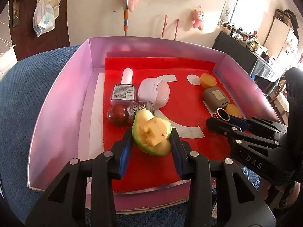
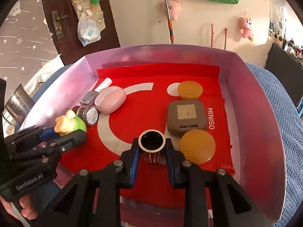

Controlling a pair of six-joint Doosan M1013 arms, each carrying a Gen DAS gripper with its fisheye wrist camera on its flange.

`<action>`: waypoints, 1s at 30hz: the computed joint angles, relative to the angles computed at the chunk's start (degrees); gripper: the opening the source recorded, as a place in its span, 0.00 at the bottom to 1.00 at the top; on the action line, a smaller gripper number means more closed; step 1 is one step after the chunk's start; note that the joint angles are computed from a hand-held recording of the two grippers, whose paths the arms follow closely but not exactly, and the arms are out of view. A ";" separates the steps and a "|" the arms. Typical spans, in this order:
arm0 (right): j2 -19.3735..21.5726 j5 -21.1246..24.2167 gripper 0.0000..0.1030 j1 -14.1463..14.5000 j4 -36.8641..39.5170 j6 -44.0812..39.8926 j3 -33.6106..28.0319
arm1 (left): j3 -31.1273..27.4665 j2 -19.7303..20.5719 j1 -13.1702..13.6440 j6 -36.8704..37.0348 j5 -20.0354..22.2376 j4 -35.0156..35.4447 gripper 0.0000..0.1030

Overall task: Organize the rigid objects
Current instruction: 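Lower duck toy into box with left gripper while right gripper lowers metal cylinder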

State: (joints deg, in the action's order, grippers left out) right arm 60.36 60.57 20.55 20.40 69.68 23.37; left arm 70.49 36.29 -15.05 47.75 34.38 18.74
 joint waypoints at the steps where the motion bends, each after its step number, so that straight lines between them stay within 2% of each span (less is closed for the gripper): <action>1: 0.15 0.10 0.27 0.04 -0.09 0.08 -0.27 | -0.01 0.01 -0.01 0.02 -0.01 -0.03 0.35; 13: 0.17 0.13 0.28 0.23 -0.89 0.00 -0.24 | 0.02 0.00 -0.02 -0.06 0.05 -0.06 0.36; 17: -0.09 -0.20 0.28 0.38 -1.59 -0.32 0.23 | -0.79 0.64 0.11 1.59 1.75 -2.16 0.36; 30: -0.40 -0.47 0.28 0.43 -1.84 -0.43 0.76 | -0.51 0.58 0.09 0.02 1.87 -0.86 0.36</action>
